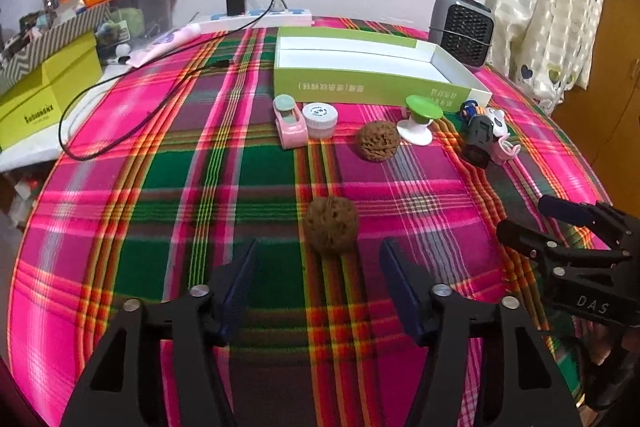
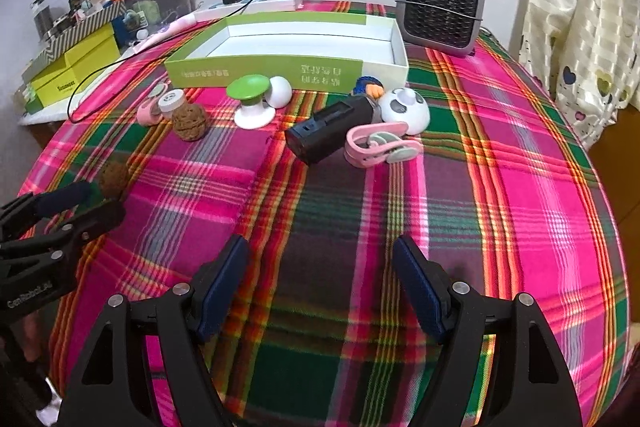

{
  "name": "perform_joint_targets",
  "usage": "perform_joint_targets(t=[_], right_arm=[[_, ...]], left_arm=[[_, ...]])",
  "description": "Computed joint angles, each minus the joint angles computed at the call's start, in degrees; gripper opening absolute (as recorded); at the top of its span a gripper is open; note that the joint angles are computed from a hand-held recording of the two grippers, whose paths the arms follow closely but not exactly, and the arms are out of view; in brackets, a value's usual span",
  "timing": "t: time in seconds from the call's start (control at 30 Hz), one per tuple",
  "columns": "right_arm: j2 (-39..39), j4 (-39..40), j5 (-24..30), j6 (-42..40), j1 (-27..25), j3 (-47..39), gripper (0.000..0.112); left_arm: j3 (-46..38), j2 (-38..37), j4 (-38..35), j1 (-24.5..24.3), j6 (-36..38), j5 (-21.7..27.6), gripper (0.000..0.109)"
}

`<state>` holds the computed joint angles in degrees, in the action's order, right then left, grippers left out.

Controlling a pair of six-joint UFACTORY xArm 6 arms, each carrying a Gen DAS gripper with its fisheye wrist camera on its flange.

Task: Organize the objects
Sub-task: 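Close the left tool on the brown walnut while the right tool moves toward the black cylinder, then lower the right tool onto the black cylinder and close it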

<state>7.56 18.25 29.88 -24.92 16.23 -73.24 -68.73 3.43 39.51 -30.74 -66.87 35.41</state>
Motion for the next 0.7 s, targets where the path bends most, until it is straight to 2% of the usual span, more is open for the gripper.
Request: perform_joint_targets(t=[0.13,0.23,0.3,0.43,0.7], right_arm=[[1.3,3.8,0.9,-2.5,0.1,-2.1,0.074],[2.7,3.4,0.2,-1.3,0.3,-4.0,0.07],[4.0,3.6,1.1,-0.2,0.2,-5.9,0.068],[6.2,4.2,2.3,0.8,0.3,-9.0,0.062],[10.0,0.5,2.3,7.5,0.4,-14.2,0.061]], left_arm=[[-1.0,0.8,-0.1,0.2,1.4,0.4,0.046],[-1.5,1.1,-1.4,0.7,2.3,0.0,0.039],[-1.8,1.3,-2.0,0.9,3.0,-0.2,0.028],[-2.2,1.6,-2.6,1.0,4.0,-0.1,0.027],[-2.7,2.1,-3.1,1.2,4.6,-0.3,0.027]])
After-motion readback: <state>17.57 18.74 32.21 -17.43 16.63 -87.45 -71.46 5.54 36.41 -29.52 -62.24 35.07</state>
